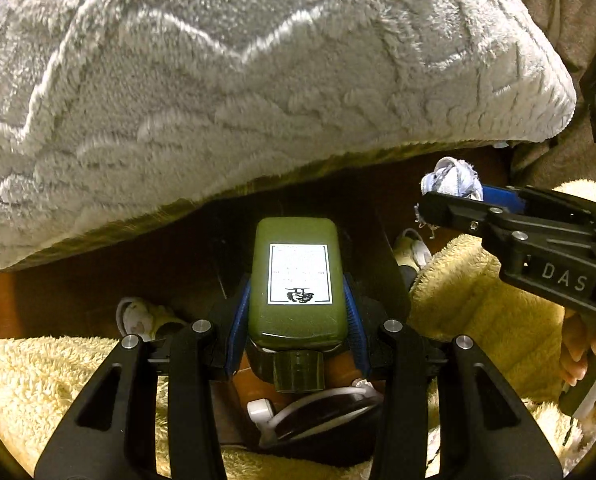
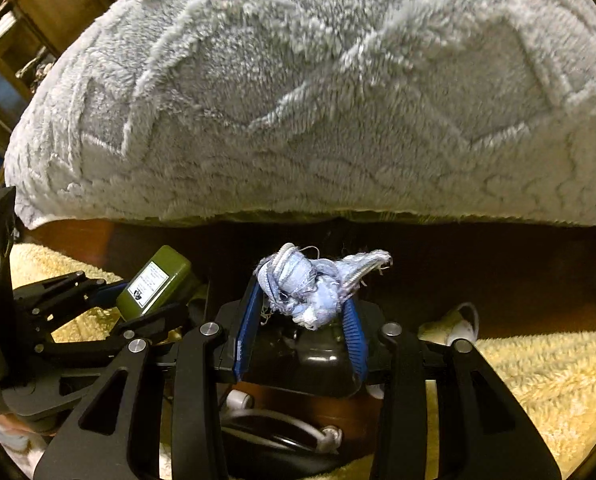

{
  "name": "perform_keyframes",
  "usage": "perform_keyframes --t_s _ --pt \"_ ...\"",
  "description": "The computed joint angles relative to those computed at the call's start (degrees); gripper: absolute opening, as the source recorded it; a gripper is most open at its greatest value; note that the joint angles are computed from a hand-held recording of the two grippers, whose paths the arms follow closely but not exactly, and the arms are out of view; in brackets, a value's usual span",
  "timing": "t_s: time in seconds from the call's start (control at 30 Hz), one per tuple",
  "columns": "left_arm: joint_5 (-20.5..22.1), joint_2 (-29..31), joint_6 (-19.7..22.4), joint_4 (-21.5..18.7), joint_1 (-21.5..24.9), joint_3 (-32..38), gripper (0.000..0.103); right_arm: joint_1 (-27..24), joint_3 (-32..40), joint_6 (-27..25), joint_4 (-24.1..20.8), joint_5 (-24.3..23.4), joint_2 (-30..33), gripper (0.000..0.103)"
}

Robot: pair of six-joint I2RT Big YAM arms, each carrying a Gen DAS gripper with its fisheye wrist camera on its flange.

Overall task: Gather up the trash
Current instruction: 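Lower both held items below the bed edge and open both tools to drop them, then grasp the white yellow-label bottle with the right tool while the left tool grasps the yellow-capped tube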

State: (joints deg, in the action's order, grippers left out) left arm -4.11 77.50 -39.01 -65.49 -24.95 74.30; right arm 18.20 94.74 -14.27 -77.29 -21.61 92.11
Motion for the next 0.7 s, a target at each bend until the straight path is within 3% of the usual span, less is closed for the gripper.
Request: perform_keyframes --t_s 0.1,0.27,0.4,0.57,0.7 --pt "0.32 -0.52 0.19 -0.14 0.52 -0.63 0.048 0.12 0.38 0.71 0.22 0.11 0.56 0.046" --pt "-0.41 -1.84 0.9 -1.29 1.42 -0.14 0.056 -1.39 1.98 0.65 0.15 -0.33 1.2 0.062" --pt "-2.89 -3.0 1.07 -2.55 1.42 1.14 0.062 -2.4 2.88 2.85 1.95 0.0 0.65 0.087" --pt "-6.92 -4.64 1.66 -3.91 1.34 3.25 0.077 -3.34 5.66 4.14 2.54 0.33 -0.15 0.094" --pt "-7.73 -5.62 2.76 -4.9 2.45 6.15 0.083 -4.12 8.05 4.43 3.43 0.16 -0.44 0.097"
